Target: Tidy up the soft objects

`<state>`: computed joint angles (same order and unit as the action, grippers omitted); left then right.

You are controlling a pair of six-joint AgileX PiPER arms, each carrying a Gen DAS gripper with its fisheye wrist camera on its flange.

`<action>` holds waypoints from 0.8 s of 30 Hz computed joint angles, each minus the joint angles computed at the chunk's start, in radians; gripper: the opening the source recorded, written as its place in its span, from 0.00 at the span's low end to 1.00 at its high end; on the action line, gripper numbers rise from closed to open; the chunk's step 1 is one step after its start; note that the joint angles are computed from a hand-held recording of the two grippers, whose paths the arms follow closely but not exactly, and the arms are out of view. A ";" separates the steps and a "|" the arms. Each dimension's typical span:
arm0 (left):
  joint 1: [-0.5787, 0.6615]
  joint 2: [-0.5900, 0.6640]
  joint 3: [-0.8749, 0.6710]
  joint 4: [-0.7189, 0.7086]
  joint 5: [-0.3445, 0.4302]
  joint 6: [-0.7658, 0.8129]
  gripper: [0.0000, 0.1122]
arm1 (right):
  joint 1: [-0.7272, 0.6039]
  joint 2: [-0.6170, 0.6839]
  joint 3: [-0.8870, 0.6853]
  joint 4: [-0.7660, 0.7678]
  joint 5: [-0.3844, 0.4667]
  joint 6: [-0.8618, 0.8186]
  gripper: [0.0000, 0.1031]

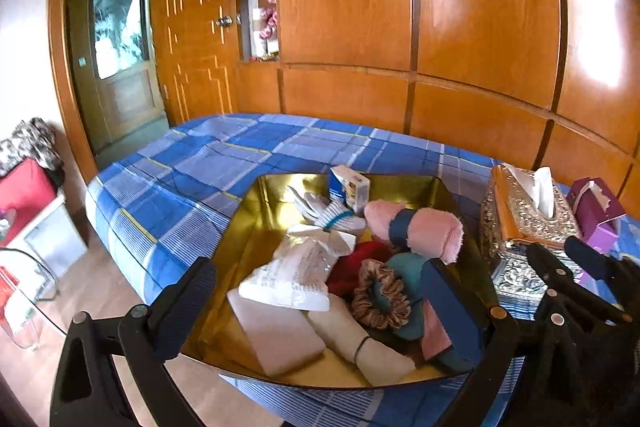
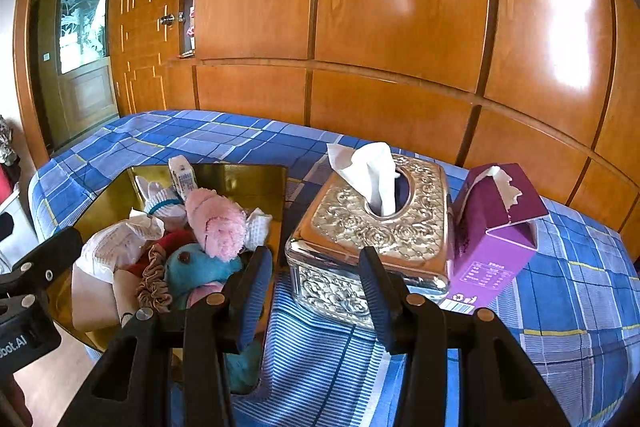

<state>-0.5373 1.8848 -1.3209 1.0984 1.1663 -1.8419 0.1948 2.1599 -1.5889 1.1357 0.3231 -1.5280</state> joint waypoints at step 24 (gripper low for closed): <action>0.011 -0.010 0.019 -0.028 -0.023 -0.027 0.91 | 0.004 -0.007 0.021 -0.002 0.000 -0.010 0.44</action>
<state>-0.5261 1.8744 -1.3024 1.0700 1.1432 -1.8691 0.1990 2.1534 -1.5679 1.1335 0.3227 -1.5377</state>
